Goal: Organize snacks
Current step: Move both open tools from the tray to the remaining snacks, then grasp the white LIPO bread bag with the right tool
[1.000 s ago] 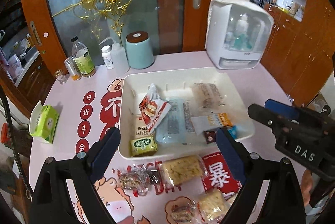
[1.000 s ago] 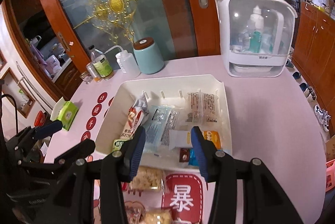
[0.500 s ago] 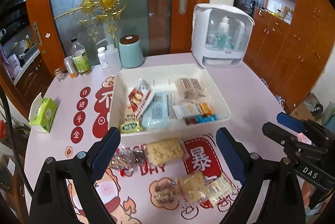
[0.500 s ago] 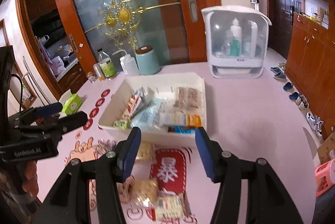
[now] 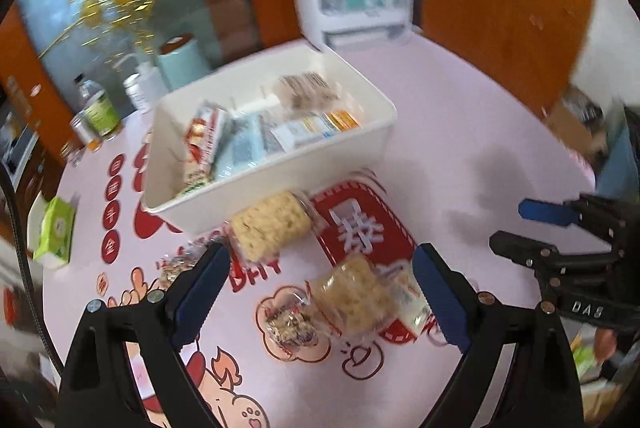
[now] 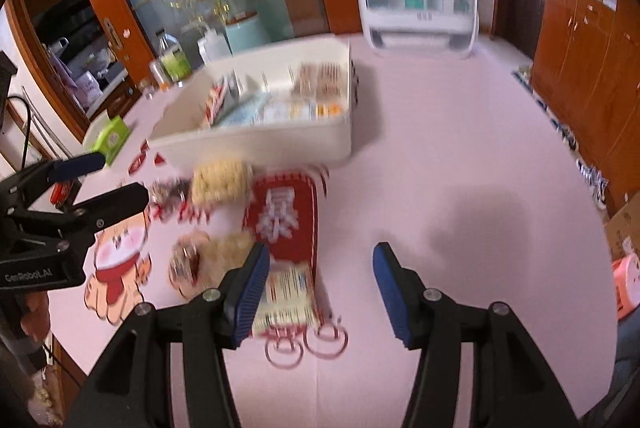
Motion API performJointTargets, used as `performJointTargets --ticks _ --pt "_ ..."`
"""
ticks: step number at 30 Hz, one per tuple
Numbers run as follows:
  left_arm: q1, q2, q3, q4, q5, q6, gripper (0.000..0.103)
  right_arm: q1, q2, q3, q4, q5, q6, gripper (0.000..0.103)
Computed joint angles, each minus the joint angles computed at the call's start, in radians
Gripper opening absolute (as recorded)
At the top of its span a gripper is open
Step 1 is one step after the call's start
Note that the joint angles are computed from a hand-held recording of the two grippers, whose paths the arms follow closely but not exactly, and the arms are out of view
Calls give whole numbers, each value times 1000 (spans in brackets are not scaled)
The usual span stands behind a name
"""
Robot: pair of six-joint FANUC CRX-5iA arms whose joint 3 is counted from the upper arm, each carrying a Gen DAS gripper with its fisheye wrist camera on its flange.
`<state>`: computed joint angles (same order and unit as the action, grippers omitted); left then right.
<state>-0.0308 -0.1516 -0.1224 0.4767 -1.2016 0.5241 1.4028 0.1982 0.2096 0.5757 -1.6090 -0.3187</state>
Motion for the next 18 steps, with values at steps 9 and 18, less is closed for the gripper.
performJointTargets --ticks 9,18 --pt "-53 98 26 -99 -106 -160 92 -2 -8 -64 -97 109 -33 55" --pt "-126 199 92 -231 -131 -161 92 -26 42 -40 -165 151 106 66"
